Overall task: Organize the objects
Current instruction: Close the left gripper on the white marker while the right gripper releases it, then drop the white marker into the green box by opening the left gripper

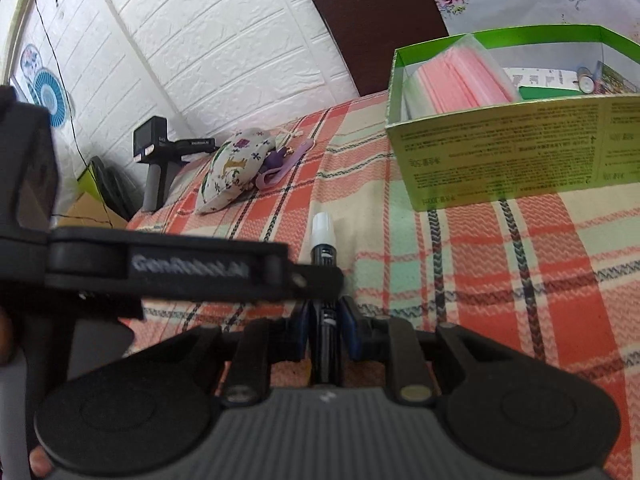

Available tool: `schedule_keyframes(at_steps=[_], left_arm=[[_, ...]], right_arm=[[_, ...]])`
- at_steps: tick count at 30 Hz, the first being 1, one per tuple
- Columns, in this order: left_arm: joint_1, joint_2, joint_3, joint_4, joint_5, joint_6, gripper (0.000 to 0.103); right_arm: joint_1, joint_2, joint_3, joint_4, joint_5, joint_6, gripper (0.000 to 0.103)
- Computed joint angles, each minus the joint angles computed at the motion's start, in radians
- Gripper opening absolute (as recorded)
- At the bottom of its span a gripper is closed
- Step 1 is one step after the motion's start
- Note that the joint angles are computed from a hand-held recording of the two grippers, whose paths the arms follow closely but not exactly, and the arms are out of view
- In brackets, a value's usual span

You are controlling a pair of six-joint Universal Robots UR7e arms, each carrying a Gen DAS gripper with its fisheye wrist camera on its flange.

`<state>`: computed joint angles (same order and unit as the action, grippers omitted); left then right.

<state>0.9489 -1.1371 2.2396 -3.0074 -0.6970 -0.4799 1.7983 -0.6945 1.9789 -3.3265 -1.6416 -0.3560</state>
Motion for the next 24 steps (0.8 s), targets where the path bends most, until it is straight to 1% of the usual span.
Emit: schedule_keyframes(at_steps=[1,2,3,4,6,8,11,13,15,19,22,24], left_arm=[[-0.001,0.011,-0.006,-0.011,-0.011,0.018,0.052],[0.001,0.016,-0.013,-0.013,-0.028,0.024,0.042],[0.009,0.013,-0.021,-0.011,-0.062,0.023,0.031],[0.008,0.014,-0.025,-0.017,-0.074,0.016,0.028],[-0.013,0.017,-0.034,-0.036,-0.059,0.030,0.028],[-0.044,0.026,-0.049,-0.070,-0.041,0.079,0.025],[-0.070,0.059,-0.105,-0.130,-0.041,0.202,0.025],[-0.071,0.105,-0.174,-0.154,-0.048,0.295,0.025],[-0.061,0.158,-0.255,-0.158,-0.066,0.375,0.025],[-0.032,0.263,-0.411,-0.135,-0.112,0.459,0.025],[-0.014,0.330,-0.504,-0.114,-0.121,0.506,0.026],[-0.003,0.374,-0.557,-0.108,-0.110,0.537,0.030]], right_arm=[[-0.005,-0.004,0.003,0.004,0.017,0.002,0.018],[-0.009,-0.008,0.008,0.004,0.034,-0.003,0.018],[-0.008,-0.010,0.011,-0.002,0.041,-0.014,0.018],[-0.004,-0.009,0.016,-0.024,0.037,-0.027,0.018],[-0.003,-0.013,0.024,-0.076,0.057,-0.054,0.018],[-0.002,-0.014,0.028,-0.142,0.083,-0.074,0.018],[0.002,-0.007,0.013,-0.260,0.093,-0.128,0.018],[0.002,0.005,-0.019,-0.313,0.084,-0.154,0.018],[-0.010,0.008,-0.060,-0.328,0.080,-0.152,0.018],[-0.040,0.032,-0.153,-0.336,0.055,-0.141,0.018],[-0.060,0.055,-0.216,-0.325,0.027,-0.129,0.018],[-0.072,0.083,-0.265,-0.318,0.004,-0.137,0.018]])
